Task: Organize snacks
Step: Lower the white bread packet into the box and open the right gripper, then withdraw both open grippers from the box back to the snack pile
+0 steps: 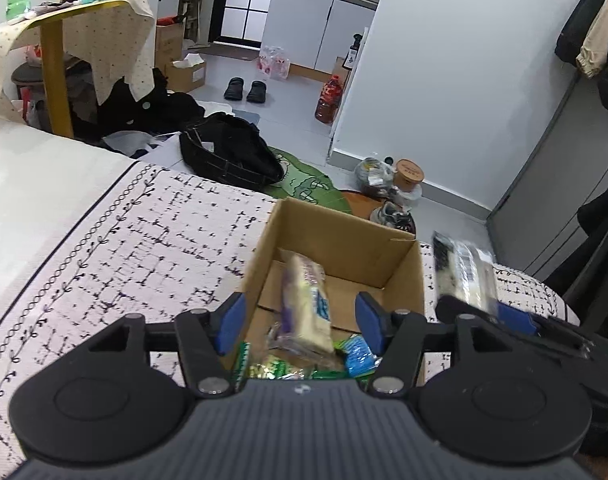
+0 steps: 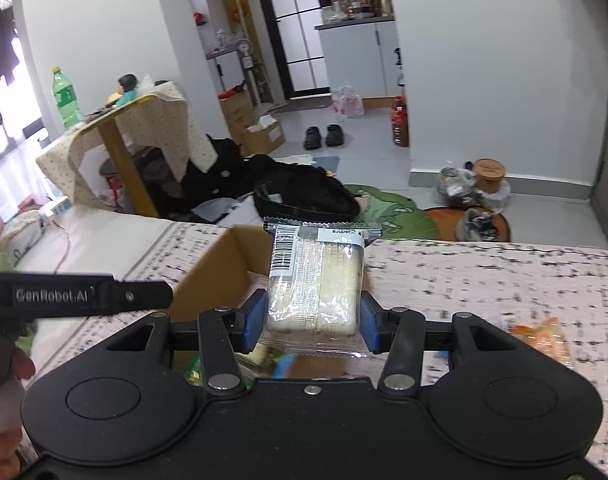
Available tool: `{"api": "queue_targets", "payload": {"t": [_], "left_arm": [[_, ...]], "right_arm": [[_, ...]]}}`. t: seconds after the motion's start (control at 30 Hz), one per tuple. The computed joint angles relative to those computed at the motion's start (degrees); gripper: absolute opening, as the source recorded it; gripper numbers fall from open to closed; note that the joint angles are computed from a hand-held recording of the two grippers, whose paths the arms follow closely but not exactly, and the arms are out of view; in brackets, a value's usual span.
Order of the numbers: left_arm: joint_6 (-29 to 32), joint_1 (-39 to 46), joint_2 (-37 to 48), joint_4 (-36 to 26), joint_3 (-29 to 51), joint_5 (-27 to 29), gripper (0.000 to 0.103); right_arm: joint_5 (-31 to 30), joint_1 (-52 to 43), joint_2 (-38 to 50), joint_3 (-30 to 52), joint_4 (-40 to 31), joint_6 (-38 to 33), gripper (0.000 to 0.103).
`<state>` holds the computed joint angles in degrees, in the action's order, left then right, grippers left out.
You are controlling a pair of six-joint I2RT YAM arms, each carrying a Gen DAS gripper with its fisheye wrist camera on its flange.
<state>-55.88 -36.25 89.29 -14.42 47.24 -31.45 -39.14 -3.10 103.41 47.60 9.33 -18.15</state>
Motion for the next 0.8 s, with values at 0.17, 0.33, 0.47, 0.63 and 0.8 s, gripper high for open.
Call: {"api": "queue_targets", "payload": {"t": [0.17, 0.33, 0.47, 0.63, 0.8], "left_arm": [[0.1, -0.1, -1.2, -1.3, -0.4, -0.5, 0.062], [-0.1, -0.9, -0.7, -1.6, 0.0, -0.9, 0.071], [-1.0, -1.9, 1.0, -2.0, 1.5, -0.1, 0.074], [-1.8, -3.5, 2.9, -3.2, 3.8, -0.6, 0.08], [-2.3, -5.8, 4.8, -4.7, 6.3, -2.4, 0.087]], "right_arm": [[-2.8, 0.8, 1.1, 0.7, 2.0, 4.0, 0.066], [-2.9, -2.1, 0.2, 0.0, 0.9, 2.3, 0.068], [-2.9, -4.6, -0.6, 0.0, -1.6, -0.1, 0.068], [-3.4, -6.9, -1.2, -0.3, -3.8, -2.5, 0.068], [-5.2, -9.5, -1.7, -0.3, -6.9, -5.2, 0.073]]}}
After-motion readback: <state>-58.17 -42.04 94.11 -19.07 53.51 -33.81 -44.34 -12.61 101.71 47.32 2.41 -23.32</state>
